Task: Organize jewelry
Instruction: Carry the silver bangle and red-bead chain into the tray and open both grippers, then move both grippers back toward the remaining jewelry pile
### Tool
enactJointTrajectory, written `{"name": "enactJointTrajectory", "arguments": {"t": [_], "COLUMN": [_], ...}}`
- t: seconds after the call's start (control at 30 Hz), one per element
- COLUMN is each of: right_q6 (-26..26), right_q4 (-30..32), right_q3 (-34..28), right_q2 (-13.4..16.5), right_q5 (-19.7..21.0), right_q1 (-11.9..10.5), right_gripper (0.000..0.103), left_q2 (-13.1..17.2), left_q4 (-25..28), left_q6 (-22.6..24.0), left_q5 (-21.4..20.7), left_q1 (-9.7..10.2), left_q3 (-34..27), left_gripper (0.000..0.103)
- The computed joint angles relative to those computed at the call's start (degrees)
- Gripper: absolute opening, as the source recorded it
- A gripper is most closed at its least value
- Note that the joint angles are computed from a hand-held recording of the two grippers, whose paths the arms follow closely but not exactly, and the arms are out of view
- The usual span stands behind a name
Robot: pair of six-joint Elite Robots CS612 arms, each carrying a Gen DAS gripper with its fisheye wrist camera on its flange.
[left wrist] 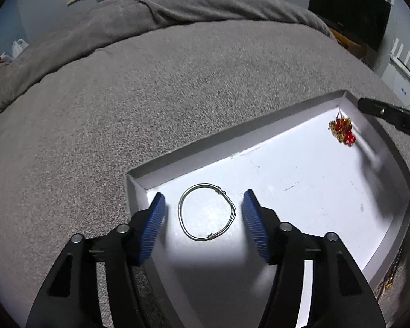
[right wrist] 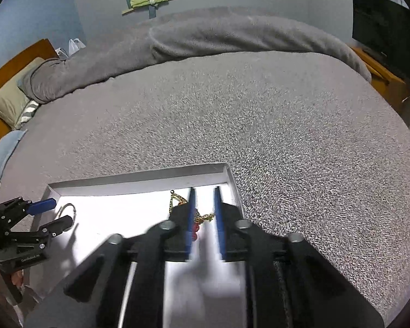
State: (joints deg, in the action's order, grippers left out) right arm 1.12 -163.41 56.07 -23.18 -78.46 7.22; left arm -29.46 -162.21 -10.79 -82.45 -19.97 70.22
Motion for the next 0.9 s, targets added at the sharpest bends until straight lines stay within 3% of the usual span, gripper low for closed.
{"name": "enactJointTrajectory", "arguments": {"t": [0.17, 0.37, 0.43, 0.73, 0.9], "right_q6": [1.0, 1.1, 0.4, -2.8, -3.4], "right_q4": [-2.9, -10.0, -13.7, -27.0, -32.0], "right_q3": [3.7, 10.0, 12.8, 23.4, 27.8], "right_q2": [-1.9, -5.1, -6.4, -11.1, -12.6], "right_q5": [1.9, 1.2, 0.6, -0.5, -0.9], "right_q1": [-0.5, -0.8, -0.8, -0.6, -0.8], "right_gripper": [0.030, 0.051, 0.062, 0.097, 0.097], "left_q2": [-1.0, -3.5, -4.6, -8.2, -9.5], "left_q4": [-3.7, -8.3, -11.0, -20.8, -26.9], "left_q6": [-0.7, -1.6, -1.5, -4.2, -5.2], "left_q5": [0.0, 2.9, 4.6, 11.1, 14.2], "left_q1": [-0.32, -1.13, -1.59, -3.67, -5.18], "left_q3": [2.3, 7.4, 9.5, 17.5, 21.3], "left_gripper": [0.064, 0.064, 0.078, 0.090, 0.095]}}
